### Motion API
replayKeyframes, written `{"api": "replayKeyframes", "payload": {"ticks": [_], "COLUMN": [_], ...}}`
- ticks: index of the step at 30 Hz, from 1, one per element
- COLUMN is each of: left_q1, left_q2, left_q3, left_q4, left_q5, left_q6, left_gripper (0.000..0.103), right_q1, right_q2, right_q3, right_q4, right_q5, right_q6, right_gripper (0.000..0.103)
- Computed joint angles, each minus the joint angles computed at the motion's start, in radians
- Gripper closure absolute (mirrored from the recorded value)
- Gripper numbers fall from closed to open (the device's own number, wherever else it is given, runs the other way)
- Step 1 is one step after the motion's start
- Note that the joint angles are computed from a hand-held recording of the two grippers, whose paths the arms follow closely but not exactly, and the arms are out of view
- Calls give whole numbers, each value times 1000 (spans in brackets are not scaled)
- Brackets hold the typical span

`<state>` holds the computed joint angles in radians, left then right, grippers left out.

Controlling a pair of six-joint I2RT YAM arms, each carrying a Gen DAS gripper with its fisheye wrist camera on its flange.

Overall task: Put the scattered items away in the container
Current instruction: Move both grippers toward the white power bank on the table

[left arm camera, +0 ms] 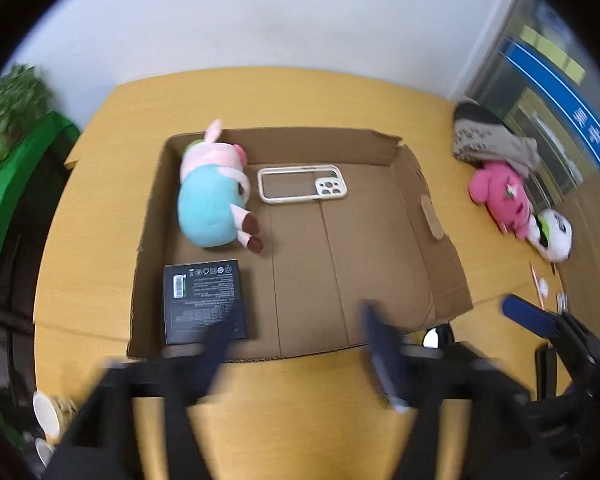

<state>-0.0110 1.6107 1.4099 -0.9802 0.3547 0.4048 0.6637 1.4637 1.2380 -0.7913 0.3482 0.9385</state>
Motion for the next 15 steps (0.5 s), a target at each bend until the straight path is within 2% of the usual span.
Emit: {"api": "replayKeyframes", "payload": {"ticks": [3,10,15], "left_q1": [-20,-24,-9], "left_q2": [-69,-119,-115], "left_q3": [-65,-83,-80], "left_q4": [68,7,-8], "left_q5": [-56,-52,-29], "left_q6": [-31,-23,-12], "left_gripper": [20,20,20], "right_q1": [13,60,67], "right_q2": [-75,-125,-110], "right_q3": [-26,-28,-21], "right_q4": [-49,-116,-104], "right_q5": [13,56,66], "right_q6": [19,67,63], "right_gripper": [4,4,4]}}
